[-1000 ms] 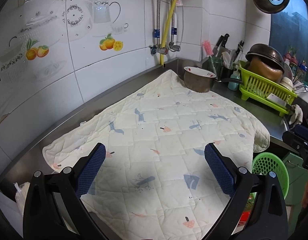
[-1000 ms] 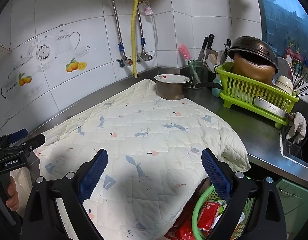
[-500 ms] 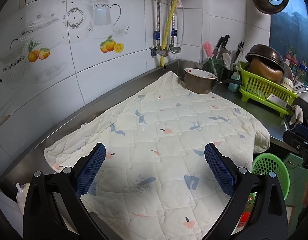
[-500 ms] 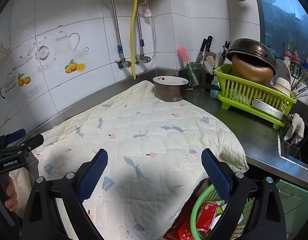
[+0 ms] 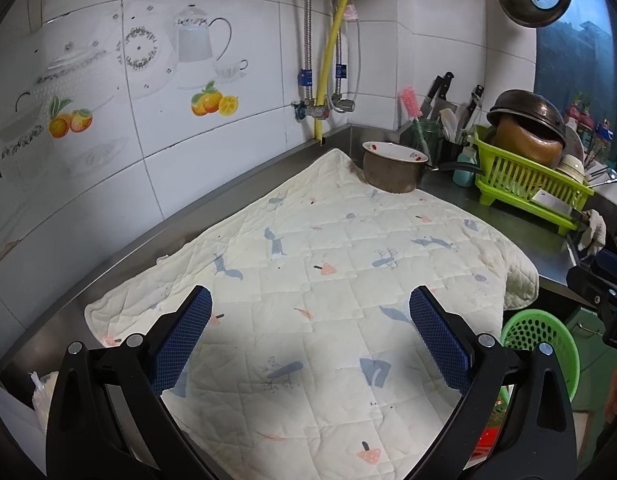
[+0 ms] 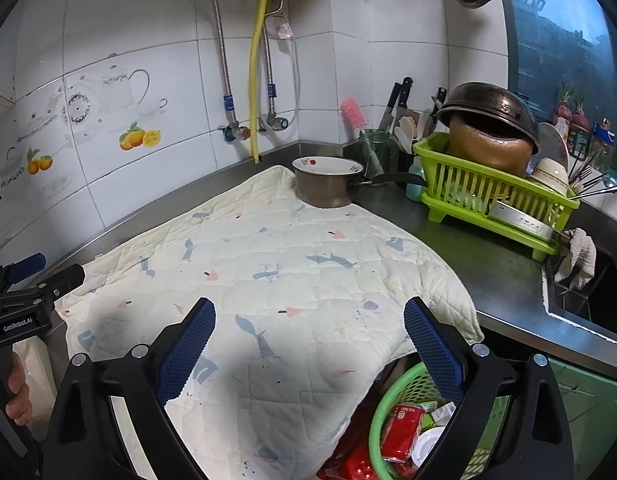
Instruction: Collect trash
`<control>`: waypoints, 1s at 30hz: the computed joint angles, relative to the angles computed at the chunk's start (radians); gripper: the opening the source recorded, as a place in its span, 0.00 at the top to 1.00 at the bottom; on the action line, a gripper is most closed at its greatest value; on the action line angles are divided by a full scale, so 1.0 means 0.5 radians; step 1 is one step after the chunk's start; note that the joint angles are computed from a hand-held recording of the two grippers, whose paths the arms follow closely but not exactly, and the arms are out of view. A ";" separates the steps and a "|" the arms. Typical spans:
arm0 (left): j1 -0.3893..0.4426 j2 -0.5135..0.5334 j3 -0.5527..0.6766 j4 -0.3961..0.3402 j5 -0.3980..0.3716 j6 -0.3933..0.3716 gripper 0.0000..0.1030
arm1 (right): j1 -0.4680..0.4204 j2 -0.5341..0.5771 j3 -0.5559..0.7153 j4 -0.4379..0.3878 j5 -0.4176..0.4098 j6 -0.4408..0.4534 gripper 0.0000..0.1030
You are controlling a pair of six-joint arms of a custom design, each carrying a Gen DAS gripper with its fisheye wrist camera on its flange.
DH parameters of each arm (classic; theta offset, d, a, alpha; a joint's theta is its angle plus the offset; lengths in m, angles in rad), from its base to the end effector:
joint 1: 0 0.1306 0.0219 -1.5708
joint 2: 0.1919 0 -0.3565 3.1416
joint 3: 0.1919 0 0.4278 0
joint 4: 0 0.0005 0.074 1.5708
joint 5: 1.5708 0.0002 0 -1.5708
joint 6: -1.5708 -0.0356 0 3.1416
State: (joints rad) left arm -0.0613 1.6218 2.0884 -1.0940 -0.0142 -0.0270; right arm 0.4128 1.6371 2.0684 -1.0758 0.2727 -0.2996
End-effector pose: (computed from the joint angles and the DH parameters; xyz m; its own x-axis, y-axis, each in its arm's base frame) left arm 0.5772 -0.0354 0.6046 -0.5844 0.0629 -0.8090 0.0656 0.9974 0.0302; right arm 0.5427 0.2266 0.5889 -0.5816 0.0556 -0.8115 -0.0183 0.9965 0.0813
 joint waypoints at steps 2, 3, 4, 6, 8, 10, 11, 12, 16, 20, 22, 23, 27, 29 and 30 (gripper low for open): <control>-0.011 -0.001 0.000 0.011 -0.003 0.002 0.05 | -0.002 -0.010 -0.012 -0.002 0.017 -0.007 0.10; -0.017 0.001 0.005 0.009 0.000 0.000 0.05 | -0.005 -0.017 -0.020 -0.001 0.024 -0.014 0.10; -0.023 0.004 0.009 0.008 0.004 -0.004 0.05 | -0.008 -0.023 -0.026 -0.002 0.027 -0.022 0.10; -0.037 0.008 0.016 0.005 0.001 -0.016 0.05 | -0.008 -0.040 -0.047 0.001 0.042 -0.032 0.10; -0.048 0.008 0.017 0.011 0.011 -0.025 0.05 | -0.009 -0.057 -0.064 0.006 0.053 -0.041 0.10; -0.056 0.004 0.015 0.016 0.013 -0.028 0.05 | -0.009 -0.068 -0.073 0.008 0.067 -0.042 0.10; -0.059 0.007 0.021 0.014 0.018 -0.031 0.05 | -0.009 -0.074 -0.078 0.010 0.072 -0.046 0.10; -0.062 0.008 0.024 0.015 0.017 -0.032 0.05 | -0.009 -0.080 -0.084 0.010 0.076 -0.049 0.10; -0.072 0.004 0.025 0.019 0.019 -0.040 0.05 | -0.006 -0.100 -0.102 0.009 0.095 -0.058 0.10; -0.078 0.000 0.021 0.024 0.022 -0.044 0.05 | -0.004 -0.113 -0.112 0.010 0.109 -0.065 0.10; -0.080 0.000 0.023 0.023 0.026 -0.043 0.05 | -0.004 -0.114 -0.110 0.003 0.115 -0.067 0.10; -0.081 -0.001 0.021 0.025 0.027 -0.046 0.05 | -0.003 -0.118 -0.114 0.004 0.119 -0.067 0.10; -0.087 -0.004 0.019 0.031 0.031 -0.050 0.05 | -0.002 -0.121 -0.116 0.005 0.122 -0.064 0.10; -0.090 -0.008 0.013 0.034 0.031 -0.054 0.05 | 0.000 -0.127 -0.121 0.007 0.121 -0.066 0.10; -0.092 -0.008 0.013 0.034 0.031 -0.055 0.05 | 0.002 -0.128 -0.123 0.008 0.128 -0.067 0.10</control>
